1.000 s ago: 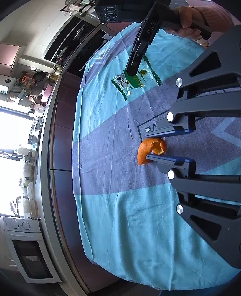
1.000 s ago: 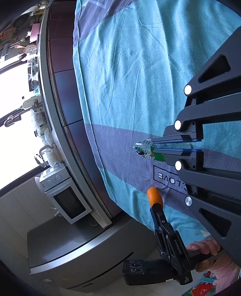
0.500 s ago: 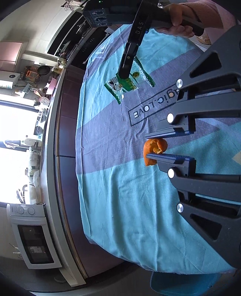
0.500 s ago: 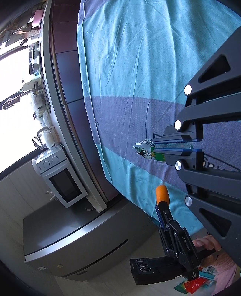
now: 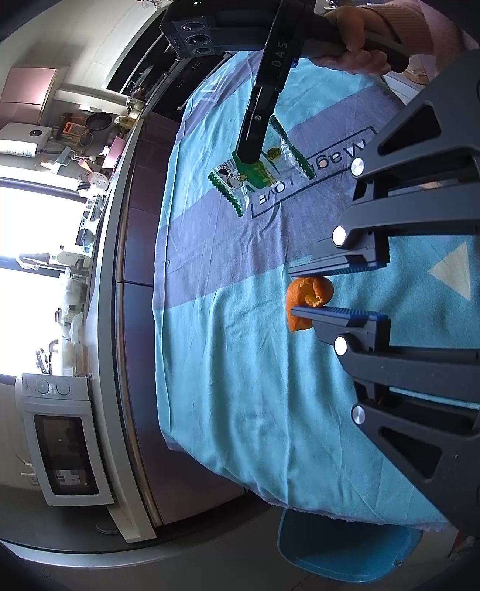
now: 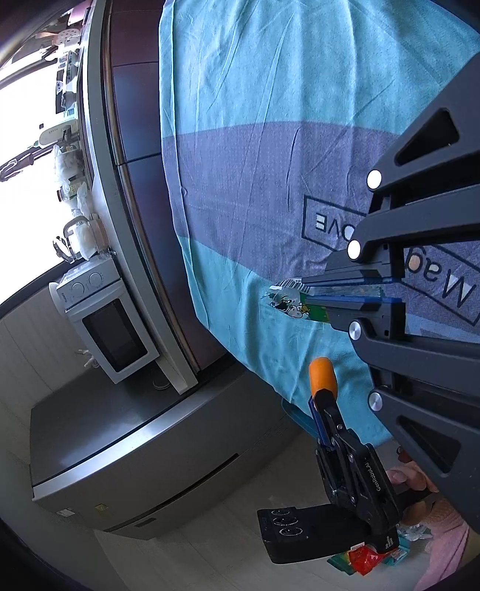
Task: Collect trash
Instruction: 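Grasp the orange peel with the left tool while the right tool grasps the green-printed wrapper, then carry the orange peel and green-printed wrapper over the teal bin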
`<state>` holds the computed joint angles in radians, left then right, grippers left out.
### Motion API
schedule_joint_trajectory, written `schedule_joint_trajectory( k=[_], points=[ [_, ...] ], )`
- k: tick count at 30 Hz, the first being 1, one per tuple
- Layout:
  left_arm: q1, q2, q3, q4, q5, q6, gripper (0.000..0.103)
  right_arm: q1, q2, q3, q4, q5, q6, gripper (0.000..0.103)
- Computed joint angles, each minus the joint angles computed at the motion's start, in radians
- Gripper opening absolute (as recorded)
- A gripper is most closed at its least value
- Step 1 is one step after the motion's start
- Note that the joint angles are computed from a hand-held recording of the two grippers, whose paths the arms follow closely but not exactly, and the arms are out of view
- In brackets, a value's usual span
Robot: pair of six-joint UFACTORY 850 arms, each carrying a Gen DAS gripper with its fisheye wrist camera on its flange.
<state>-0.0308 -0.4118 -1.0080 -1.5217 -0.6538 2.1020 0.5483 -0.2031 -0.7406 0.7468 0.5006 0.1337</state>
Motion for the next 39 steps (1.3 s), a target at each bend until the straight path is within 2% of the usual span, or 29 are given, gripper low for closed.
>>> schedule_joint_trajectory(
  k=[39],
  points=[
    [0.133,0.01,-0.021,-0.05,0.003,0.011,0.016,0.005,-0.191,-0.256,-0.29,-0.115,0.143,0.004]
  ],
)
